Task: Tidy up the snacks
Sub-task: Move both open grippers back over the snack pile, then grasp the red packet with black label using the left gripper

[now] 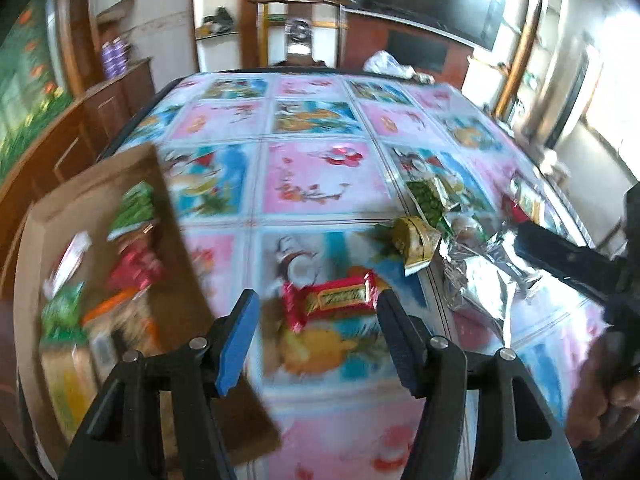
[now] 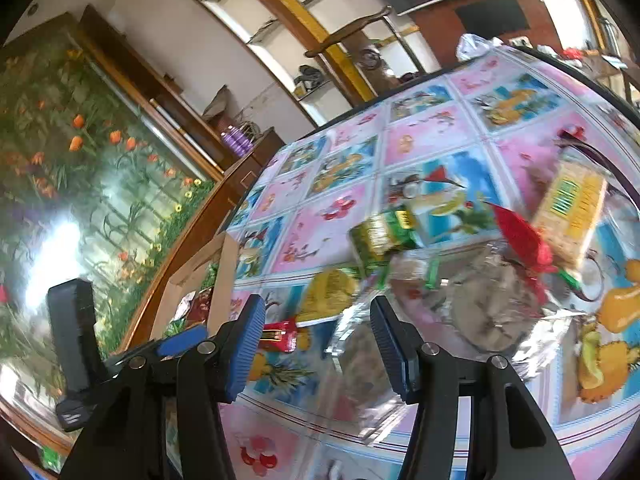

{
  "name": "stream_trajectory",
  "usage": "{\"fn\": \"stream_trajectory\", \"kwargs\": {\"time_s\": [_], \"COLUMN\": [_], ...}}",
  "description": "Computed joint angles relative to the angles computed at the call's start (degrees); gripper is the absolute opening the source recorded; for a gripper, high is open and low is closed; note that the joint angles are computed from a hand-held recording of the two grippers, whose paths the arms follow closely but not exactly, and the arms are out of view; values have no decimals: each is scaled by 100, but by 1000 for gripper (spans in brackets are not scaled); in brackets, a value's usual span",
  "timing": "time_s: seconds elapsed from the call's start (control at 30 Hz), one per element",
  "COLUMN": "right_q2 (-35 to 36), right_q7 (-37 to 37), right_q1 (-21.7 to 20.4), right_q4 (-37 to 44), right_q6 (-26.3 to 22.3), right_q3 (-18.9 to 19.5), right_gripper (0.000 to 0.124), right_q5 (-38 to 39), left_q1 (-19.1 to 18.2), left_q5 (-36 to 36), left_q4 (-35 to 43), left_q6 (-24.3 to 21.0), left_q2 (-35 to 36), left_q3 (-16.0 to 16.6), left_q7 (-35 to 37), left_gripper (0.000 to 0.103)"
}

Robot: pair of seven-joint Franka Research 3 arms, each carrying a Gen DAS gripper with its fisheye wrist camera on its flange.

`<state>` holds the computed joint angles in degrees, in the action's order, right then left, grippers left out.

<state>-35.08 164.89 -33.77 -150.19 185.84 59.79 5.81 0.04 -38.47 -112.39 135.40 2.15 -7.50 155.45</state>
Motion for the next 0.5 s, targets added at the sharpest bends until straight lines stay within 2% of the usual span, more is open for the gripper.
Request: {"fn": "stream_trajectory", "kwargs": {"time_s": [0.23,0.37,0.5], "right_q2": [-13,9,50], "right_q7": [22,32,-22], "right_q1": [344,486,568], "right_q4": [-273,-366,-373], "right_q6": [81,119,59], "right_q3": [-308,-428,-501], "right_gripper": [59,59,60], "right_q5": [190,268,261], "left_q1": [-137,-40,-46], "left_q5": [1009,946,644], "left_q4": [433,140,-311], "left_q6": [-150,-477,-878], "left_q2": [516,264,-191], "left_q3": [-208,-248,-113], "left_q7": [-971,-547,134], "left_gripper": [60,60,59]}}
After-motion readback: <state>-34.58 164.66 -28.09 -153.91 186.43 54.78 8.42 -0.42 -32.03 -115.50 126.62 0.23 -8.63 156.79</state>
